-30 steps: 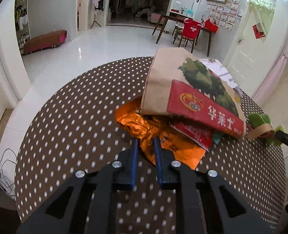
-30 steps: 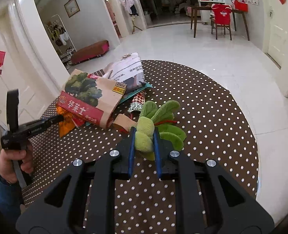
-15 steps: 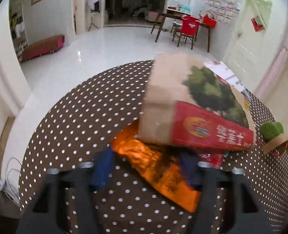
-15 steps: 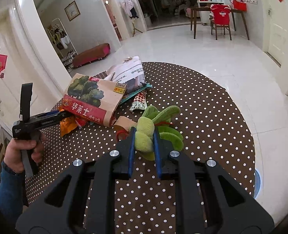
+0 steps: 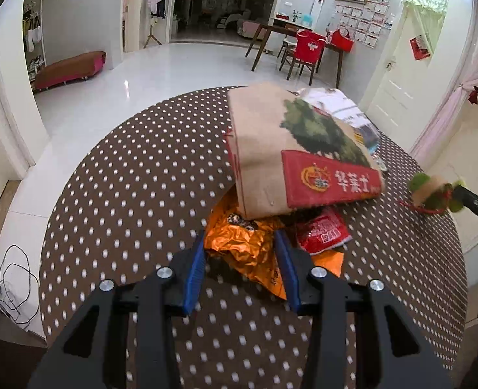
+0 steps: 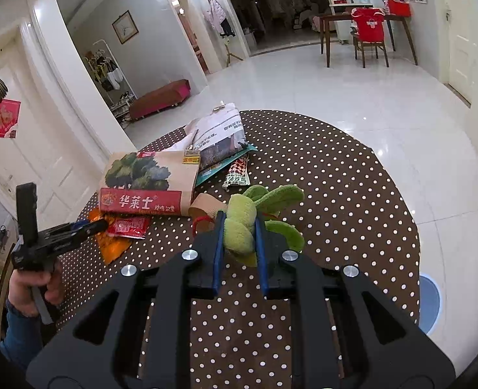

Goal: Collect trash
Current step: 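Grasp the green plush toy with the right tool while the left tool grasps the orange wrapper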

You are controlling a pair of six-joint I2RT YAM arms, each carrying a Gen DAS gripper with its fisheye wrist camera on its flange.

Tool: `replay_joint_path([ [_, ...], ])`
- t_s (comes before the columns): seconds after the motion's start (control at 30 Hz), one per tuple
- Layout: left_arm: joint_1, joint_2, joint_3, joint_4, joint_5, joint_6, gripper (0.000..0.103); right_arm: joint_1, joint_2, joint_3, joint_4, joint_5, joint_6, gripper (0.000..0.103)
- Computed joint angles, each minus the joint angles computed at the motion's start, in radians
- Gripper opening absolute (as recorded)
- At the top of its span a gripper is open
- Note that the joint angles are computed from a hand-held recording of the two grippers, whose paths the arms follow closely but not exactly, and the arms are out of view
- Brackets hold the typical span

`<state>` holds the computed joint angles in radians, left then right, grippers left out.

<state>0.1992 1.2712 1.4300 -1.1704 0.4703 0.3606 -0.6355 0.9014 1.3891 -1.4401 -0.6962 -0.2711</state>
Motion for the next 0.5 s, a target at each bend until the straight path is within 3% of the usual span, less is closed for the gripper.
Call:
replay_joint_path([
  [0.23, 0.113, -0.056, 0.003, -0.164, 0.112, 0.161, 0.029, -0.07, 0.001, -0.01, -0.058, -0.051, -0.08, 0.017],
  [0.3, 0.057, -0.069, 0.001, -0.145, 0.048, 0.161, 0.032, -0.087, 0.006, -0.009, -0.073, -0.061, -0.101, 0.017],
  [0.33, 0.044, -0.074, -0.009, -0.128, 0.025, 0.163, 0.041, -0.094, 0.013, -0.001, -0.081, -0.064, -0.112, 0.017],
  [0.37, 0.021, -0.076, -0.023, -0.101, -0.006, 0.136, 0.067, -0.091, 0.013, -0.001, -0.079, -0.063, -0.109, 0.017],
  [0.4, 0.02, -0.084, -0.036, -0.075, -0.017, 0.118, 0.079, -0.09, 0.013, -0.001, -0.079, -0.063, -0.107, 0.017],
  [0.43, 0.012, -0.093, -0.055, -0.031, -0.027, 0.091, 0.086, -0.079, 0.009, -0.003, -0.07, -0.058, -0.094, 0.017],
  [0.5, -0.009, -0.064, -0.062, -0.005, -0.038, 0.08, 0.085, -0.07, 0.004, -0.005, -0.067, -0.054, -0.088, 0.017],
])
